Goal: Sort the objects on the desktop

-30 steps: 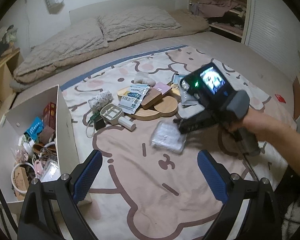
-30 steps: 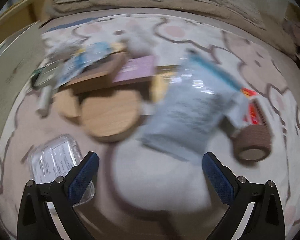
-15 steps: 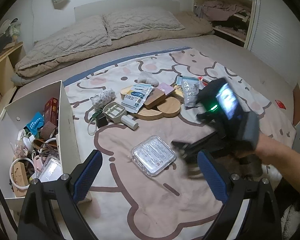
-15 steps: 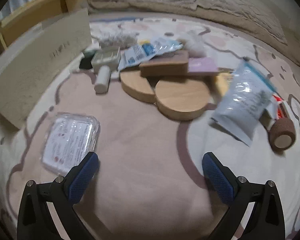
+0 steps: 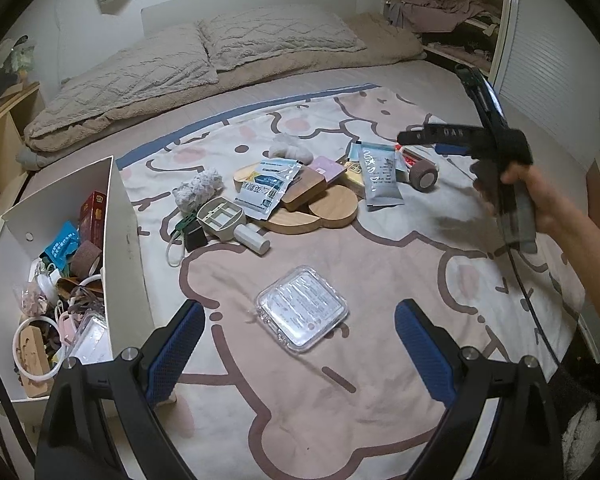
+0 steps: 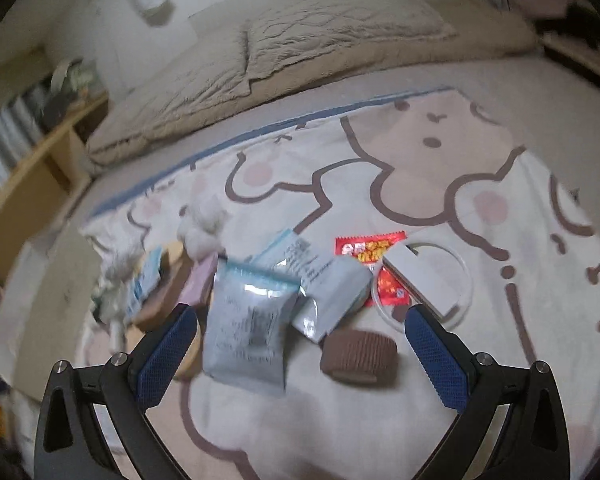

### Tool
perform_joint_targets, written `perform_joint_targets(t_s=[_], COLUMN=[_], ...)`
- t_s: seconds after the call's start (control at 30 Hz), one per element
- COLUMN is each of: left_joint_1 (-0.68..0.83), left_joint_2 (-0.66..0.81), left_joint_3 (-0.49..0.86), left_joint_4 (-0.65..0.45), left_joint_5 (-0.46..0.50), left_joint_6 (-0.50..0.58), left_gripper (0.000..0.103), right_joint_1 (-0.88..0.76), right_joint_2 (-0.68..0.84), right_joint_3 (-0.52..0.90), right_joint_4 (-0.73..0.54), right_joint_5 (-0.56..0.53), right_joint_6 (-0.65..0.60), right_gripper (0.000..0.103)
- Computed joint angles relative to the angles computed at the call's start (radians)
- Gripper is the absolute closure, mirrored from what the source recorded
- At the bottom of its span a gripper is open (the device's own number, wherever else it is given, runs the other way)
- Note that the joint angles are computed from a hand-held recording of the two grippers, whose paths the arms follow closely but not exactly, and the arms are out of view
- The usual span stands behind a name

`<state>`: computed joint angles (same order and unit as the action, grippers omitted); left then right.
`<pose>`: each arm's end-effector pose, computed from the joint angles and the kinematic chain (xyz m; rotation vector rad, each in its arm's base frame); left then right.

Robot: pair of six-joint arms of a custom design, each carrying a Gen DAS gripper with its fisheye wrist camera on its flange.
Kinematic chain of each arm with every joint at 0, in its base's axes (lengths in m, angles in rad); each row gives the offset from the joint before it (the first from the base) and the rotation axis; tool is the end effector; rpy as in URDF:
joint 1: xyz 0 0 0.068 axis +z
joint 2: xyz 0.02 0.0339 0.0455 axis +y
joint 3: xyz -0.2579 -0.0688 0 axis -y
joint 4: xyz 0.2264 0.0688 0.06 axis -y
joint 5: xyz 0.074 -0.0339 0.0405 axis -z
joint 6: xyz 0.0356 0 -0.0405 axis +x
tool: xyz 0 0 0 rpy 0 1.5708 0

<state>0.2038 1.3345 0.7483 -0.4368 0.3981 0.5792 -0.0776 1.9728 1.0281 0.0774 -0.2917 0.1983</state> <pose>0.2349 0.0345 0.1978 0.6016 2.4133 -0.1968 0.3718 -0.0186 0.1201 0.2041 2.4218 0.4096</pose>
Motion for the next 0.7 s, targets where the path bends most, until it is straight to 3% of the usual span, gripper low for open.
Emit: perform_joint_targets(t_s=[0.23, 0.47, 0.6, 0.7], left_joint_1=[-0.012, -0.008, -0.003, 0.002], left_joint_2=[0.014, 0.026, 0.010, 0.004], left_joint_3=[0.007, 0.009, 0.001, -0.004], left_joint_4=[0.001, -0.003, -0.002, -0.001], left_joint_5=[-0.009, -0.006, -0.002, 0.001], left_joint_6=[-0.002, 0.002, 0.008, 0.013], left_gripper=[0.006, 0.006, 0.006, 0.006], right_joint_1=[-0.026, 0.016, 0.017, 0.005], right_joint_2=[0.083, -0.008, -0.065, -0.093], right_joint_3=[0.090, -0.016, -0.071, -0.096], right_joint_4=[-0.109, -0.152, -0.131, -0.094], right_joint_5=[-0.126, -0.208, -0.157, -0.035], right_joint_6=[0.013, -0.043, -0.062, -0.069], right_gripper=[0.000, 0.000, 0.000, 0.000])
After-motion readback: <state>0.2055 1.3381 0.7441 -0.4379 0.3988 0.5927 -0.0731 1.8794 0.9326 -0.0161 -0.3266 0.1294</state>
